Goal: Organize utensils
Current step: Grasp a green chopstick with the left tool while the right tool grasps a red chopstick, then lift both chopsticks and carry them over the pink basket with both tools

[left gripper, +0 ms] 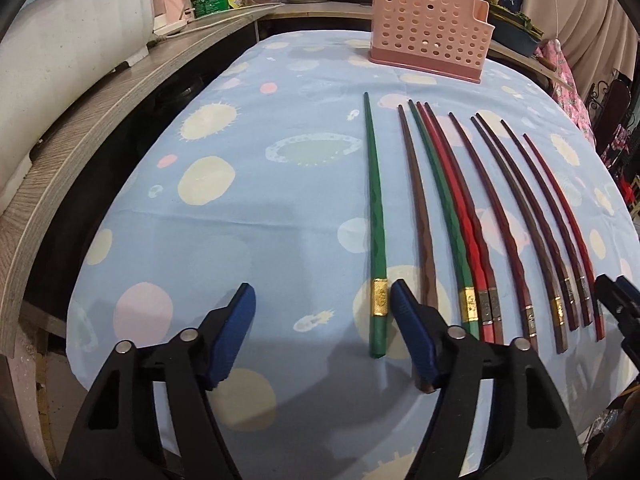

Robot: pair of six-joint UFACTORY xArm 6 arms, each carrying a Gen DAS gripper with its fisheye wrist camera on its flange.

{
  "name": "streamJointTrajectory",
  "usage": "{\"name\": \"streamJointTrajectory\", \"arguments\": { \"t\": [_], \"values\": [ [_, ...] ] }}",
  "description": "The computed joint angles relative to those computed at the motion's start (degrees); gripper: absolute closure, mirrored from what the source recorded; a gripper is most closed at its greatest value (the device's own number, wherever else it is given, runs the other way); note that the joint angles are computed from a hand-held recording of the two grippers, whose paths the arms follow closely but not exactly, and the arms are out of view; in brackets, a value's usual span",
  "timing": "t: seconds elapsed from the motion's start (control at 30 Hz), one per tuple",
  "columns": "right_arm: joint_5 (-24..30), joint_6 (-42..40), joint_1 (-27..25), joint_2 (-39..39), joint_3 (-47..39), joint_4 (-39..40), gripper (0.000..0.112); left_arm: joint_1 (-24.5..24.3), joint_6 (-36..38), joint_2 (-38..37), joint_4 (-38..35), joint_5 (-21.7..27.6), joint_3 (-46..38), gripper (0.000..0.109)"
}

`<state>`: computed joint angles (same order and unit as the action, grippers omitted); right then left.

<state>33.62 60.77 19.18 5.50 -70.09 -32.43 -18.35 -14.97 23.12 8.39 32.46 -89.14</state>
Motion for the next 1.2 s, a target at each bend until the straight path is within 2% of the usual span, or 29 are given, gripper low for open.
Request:
{"name": "streamJointTrajectory", "arguments": {
  "t": [0.07, 0.27, 0.37, 0.43, 0.5, 0.53, 0.67, 0.97, 1.1, 1.2],
  "values": [
    [0.0, -1.1, 0.0, 0.4, -0.2, 0.9, 0.067, 0.0, 1.1, 0.2, -1.2, 0.5, -0.6, 0.05],
    [1.1, -1.9, 0.6, 0.7, -0.5, -0.9, 0.081, -0.1, 4.2, 0.4, -5.0, 1.6, -1.5, 0.064],
    [1.3, -3.0, 0.8, 0.7, -0.7, -0.7, 0.093, -0.4, 5.4, 0.4, -6.0, 2.1, -1.8, 0.079],
    [0.8, -3.6, 0.7, 0.5, -0.3, -0.1, 0.097, -0.5, 7.0, 0.5, -7.6, 2.5, -2.2, 0.086],
    [0.5, -4.6, 0.6, 0.4, -0.2, 0.6, 0.1, -0.6, 8.3, 0.8, -9.0, 3.3, -2.9, 0.099],
    [0.2, -5.4, 0.6, 0.4, -0.1, 1.4, 0.105, -0.6, 8.8, 1.1, -9.6, 3.7, -3.3, 0.1],
    [0.0, -7.6, 0.2, 0.3, -0.5, 3.8, 0.105, -0.4, 10.7, 2.0, -13.1, 6.4, -5.8, 0.101],
    [-1.3, -11.5, -2.7, -0.9, -4.4, 8.6, 0.105, 0.6, 11.3, 3.0, -15.4, 9.3, -13.1, 0.101],
    [-1.4, -12.2, -4.2, 0.0, -9.2, 8.1, 0.105, 1.3, 11.2, 5.5, -16.6, 10.6, -20.4, 0.102],
    [-1.4, -13.2, -5.6, 2.1, -14.9, 7.4, 0.105, 1.8, 10.3, 9.7, -15.9, 12.6, -29.9, 0.102]
  ]
}}
